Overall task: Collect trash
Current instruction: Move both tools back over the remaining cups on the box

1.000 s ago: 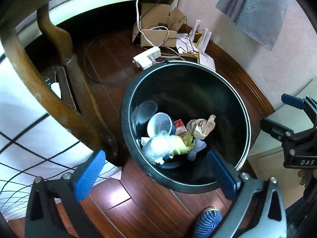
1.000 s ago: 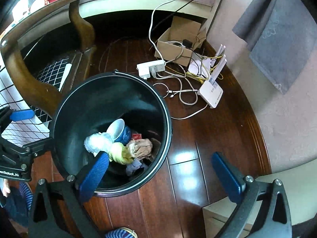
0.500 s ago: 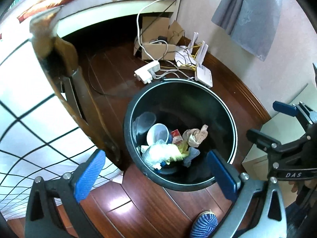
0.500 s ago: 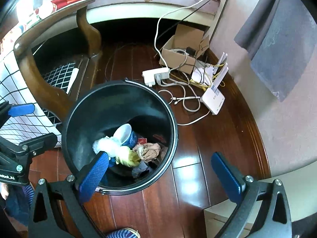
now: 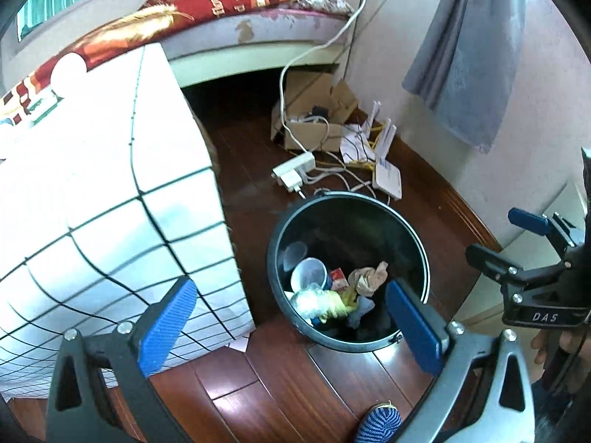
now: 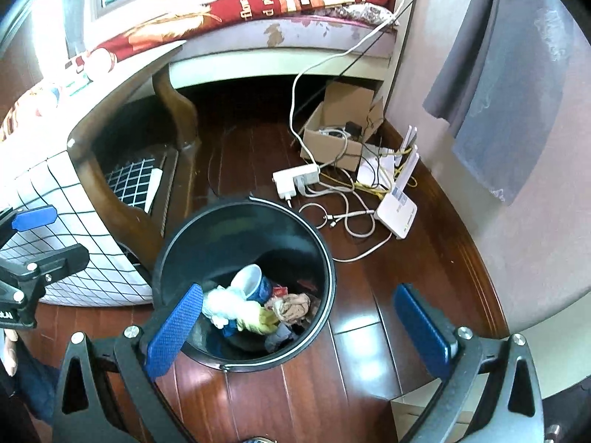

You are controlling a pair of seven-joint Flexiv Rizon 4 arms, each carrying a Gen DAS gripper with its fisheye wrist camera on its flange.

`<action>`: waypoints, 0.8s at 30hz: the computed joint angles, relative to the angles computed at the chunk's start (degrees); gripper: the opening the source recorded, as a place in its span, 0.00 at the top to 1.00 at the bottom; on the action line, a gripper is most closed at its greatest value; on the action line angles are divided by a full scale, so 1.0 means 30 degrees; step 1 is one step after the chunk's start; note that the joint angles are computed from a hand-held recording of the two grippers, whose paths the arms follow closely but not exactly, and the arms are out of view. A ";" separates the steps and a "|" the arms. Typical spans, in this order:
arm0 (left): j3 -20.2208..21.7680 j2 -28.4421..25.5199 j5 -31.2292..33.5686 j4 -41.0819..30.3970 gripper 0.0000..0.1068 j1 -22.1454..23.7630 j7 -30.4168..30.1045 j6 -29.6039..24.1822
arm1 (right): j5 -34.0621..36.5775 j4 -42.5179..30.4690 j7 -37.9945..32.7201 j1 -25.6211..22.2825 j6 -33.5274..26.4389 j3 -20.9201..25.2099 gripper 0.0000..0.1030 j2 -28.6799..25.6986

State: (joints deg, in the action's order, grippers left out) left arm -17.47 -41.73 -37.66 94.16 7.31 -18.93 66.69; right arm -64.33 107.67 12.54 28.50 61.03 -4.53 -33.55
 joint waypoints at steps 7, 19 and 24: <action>-0.0776 0.0350 -0.1002 0.0216 0.04 0.0707 0.0830 0.0886 | -0.0939 -0.0426 0.0423 0.0206 -0.0179 -0.0122 0.00 0.0138; -0.1107 -0.0285 -0.2097 -0.1436 0.04 0.1430 0.0579 0.2473 | -0.2135 -0.3557 -0.0548 0.0646 -0.0255 -0.0476 0.00 -0.0971; -0.0224 -0.1325 -0.1393 -0.3536 0.04 0.1502 -0.1100 0.2581 | -0.2064 -0.5860 -0.1785 0.1007 0.0421 -0.0837 0.00 -0.2162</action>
State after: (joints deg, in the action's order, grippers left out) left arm -18.14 -45.71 -41.84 83.55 11.82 -22.23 74.43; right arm -70.52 90.09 7.18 31.53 62.29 -7.04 -40.04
